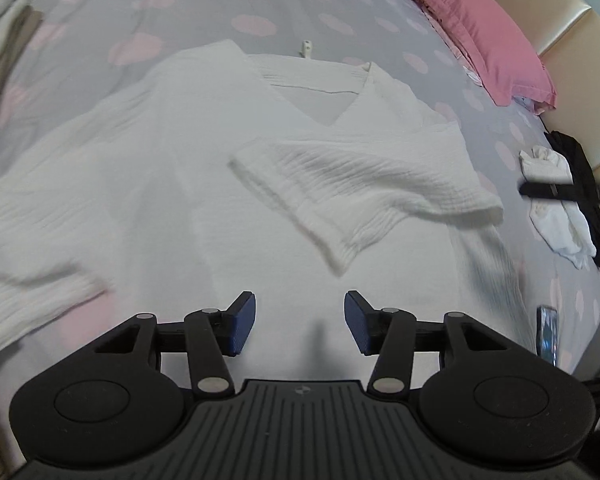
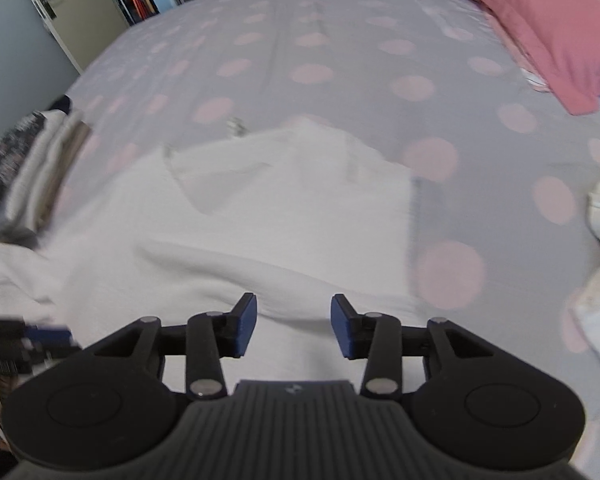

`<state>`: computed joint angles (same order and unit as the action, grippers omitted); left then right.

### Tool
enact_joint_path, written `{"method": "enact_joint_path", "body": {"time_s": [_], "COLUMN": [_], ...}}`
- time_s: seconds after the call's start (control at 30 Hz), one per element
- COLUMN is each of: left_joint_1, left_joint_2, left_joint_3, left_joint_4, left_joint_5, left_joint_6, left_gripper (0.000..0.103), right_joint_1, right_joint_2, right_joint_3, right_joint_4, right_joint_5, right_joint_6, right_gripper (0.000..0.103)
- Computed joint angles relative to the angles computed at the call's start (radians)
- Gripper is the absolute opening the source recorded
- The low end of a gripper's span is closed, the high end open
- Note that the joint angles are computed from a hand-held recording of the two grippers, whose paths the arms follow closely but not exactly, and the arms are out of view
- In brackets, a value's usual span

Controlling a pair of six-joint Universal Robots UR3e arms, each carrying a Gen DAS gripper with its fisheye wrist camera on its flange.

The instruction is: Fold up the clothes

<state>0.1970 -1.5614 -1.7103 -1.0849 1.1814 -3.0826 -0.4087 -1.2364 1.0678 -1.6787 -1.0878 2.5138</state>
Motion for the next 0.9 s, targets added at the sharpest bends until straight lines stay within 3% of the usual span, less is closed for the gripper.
{"method": "enact_joint_path", "body": {"time_s": [0.23,0.37,0.43,0.5,0.53,0.6,0.77,0.9], "left_joint_1": [-0.138,-0.148,-0.149,-0.164,-0.171,-0.178,-0.137,-0.087], "left_joint_2": [-0.236,-0.285,-0.297,-0.300,-0.301,-0.292,-0.245,-0.194], "left_joint_3": [0.167,0.170,0.153,0.140,0.136,0.143,0.193,0.219], "left_joint_4": [0.070,0.113,0.157,0.201,0.217,0.211,0.103,-0.008], "left_joint_5": [0.099,0.118,0.115,0.126,0.128,0.123,0.087,0.085], "left_joint_6": [-0.065,-0.093,-0.114,-0.123,-0.125,-0.123,-0.089,-0.032], "left_gripper": [0.047,0.047,0.042,0.020,0.015,0.004,0.002,0.002], "right_joint_1": [-0.054,-0.034,-0.045,-0.067,-0.074,-0.083,-0.109,-0.099], "right_joint_2": [0.017,0.025,0.033,0.039,0.040,0.039,0.033,0.033], "right_joint_3": [0.162,0.306,0.328,0.320,0.311,0.286,0.211,0.158], "right_joint_4": [-0.169,-0.384,-0.420,-0.404,-0.394,-0.368,-0.230,-0.105], "right_joint_5": [-0.024,-0.092,-0.071,-0.022,-0.001,0.017,0.048,0.010], "right_joint_6": [-0.146,-0.212,-0.228,-0.230,-0.223,-0.213,-0.240,-0.338], "right_gripper": [0.050,0.051,0.050,0.041,0.026,0.011,0.006,0.006]}}
